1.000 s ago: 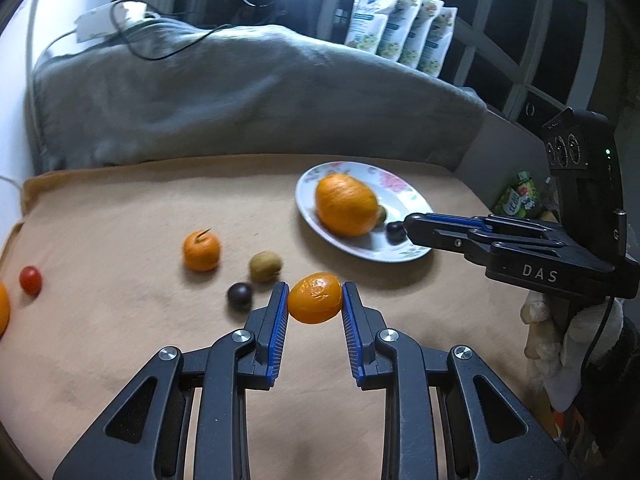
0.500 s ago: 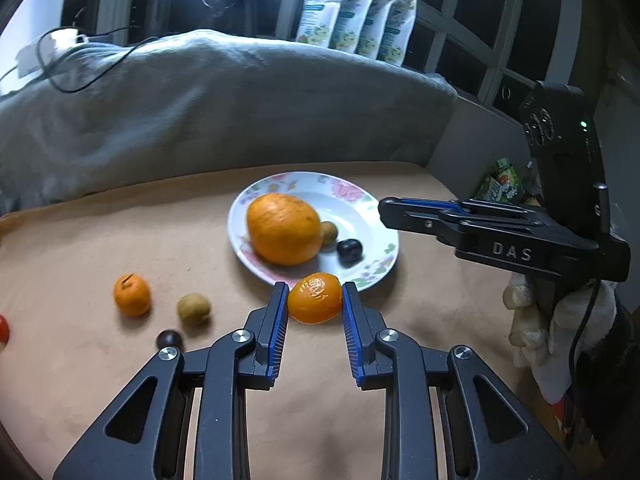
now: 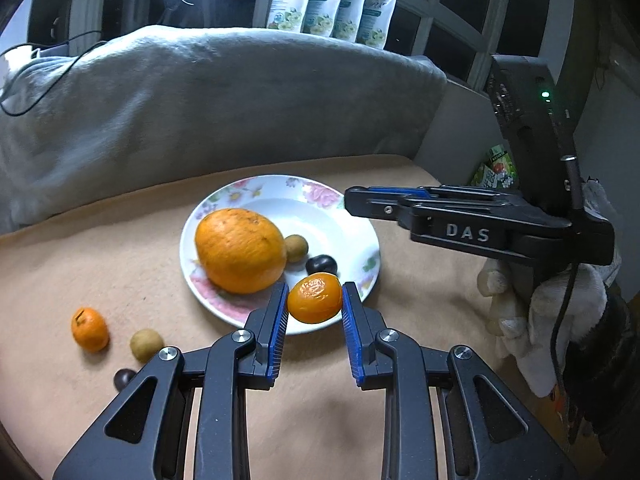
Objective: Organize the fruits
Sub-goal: 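Carry the kumquat with the left tool while the right tool carries the plum over the plate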
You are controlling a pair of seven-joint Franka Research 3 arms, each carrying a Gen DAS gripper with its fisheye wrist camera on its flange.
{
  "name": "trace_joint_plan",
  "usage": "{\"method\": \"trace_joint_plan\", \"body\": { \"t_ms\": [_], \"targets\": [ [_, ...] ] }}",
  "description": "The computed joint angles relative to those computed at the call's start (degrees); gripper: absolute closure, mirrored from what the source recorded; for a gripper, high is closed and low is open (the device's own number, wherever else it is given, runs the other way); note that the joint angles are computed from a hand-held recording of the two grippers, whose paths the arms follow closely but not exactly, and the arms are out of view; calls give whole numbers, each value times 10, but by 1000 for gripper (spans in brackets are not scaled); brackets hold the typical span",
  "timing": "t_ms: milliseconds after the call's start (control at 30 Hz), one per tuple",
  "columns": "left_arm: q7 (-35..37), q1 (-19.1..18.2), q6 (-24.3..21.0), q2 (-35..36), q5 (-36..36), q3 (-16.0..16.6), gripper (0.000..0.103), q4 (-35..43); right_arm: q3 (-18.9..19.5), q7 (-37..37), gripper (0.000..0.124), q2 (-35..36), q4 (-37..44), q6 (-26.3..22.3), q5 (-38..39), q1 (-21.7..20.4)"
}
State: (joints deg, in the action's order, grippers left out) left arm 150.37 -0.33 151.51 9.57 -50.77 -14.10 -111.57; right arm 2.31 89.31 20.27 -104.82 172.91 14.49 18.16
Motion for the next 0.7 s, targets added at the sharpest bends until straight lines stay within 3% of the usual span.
{"method": "trace_joint_plan", "body": {
  "t_ms": [700],
  "targets": [
    [-36,3,38,44,66,-39,78,34,31,-70,99,64,88,-49,57,-44]
  ]
}}
